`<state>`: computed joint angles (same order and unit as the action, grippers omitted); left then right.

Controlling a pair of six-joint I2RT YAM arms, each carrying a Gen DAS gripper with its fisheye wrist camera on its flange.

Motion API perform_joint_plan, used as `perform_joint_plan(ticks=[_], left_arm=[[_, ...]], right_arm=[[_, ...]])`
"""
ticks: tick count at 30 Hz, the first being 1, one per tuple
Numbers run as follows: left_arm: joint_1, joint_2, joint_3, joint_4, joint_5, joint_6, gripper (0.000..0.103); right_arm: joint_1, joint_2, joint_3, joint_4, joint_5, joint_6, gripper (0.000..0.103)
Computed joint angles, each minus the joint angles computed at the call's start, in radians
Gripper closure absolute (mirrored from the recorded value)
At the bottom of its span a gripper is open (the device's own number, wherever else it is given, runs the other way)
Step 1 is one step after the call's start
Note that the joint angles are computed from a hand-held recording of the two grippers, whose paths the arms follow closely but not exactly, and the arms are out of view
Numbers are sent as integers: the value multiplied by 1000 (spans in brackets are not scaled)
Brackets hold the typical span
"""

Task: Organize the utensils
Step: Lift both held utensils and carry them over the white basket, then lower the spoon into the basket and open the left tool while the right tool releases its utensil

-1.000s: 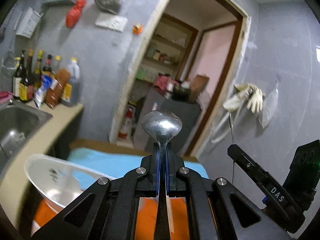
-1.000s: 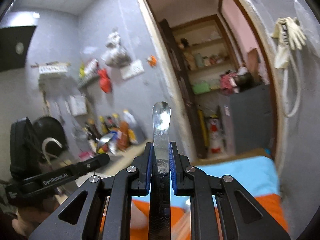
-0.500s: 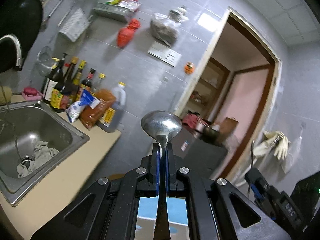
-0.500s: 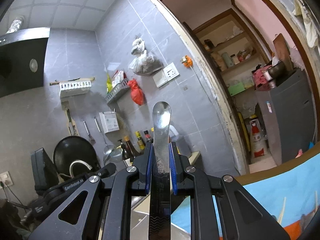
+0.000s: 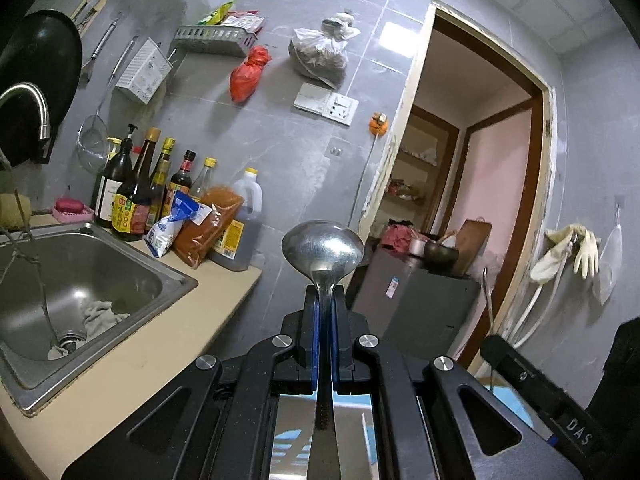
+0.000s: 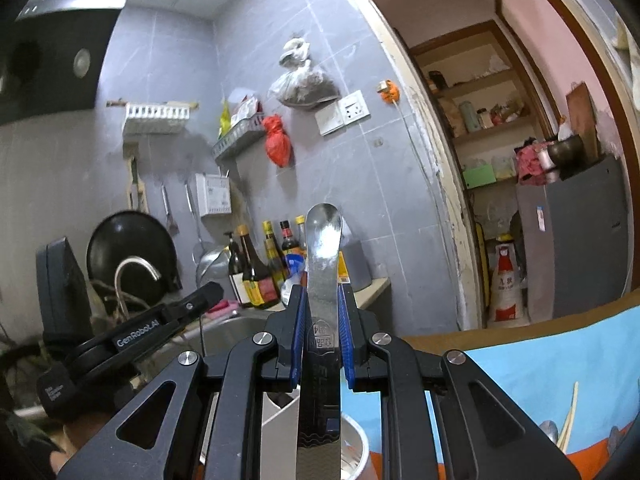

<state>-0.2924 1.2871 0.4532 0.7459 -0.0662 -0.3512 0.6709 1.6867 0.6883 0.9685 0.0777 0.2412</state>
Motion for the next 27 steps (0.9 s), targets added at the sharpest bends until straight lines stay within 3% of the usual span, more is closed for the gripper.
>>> perform_joint_plan(ticks=[20, 23, 27], left_arm=[[-32, -38, -9, -118, -7, 40, 100], [-21, -23, -5, -92, 1, 37, 102], [-6, -6, -32, 31, 0, 11, 102]], right_arm=[[19, -13, -18, -44, 11, -22, 89], [19, -6, -22, -14, 13, -18, 89], [19, 13, -33, 60, 45, 1, 89]])
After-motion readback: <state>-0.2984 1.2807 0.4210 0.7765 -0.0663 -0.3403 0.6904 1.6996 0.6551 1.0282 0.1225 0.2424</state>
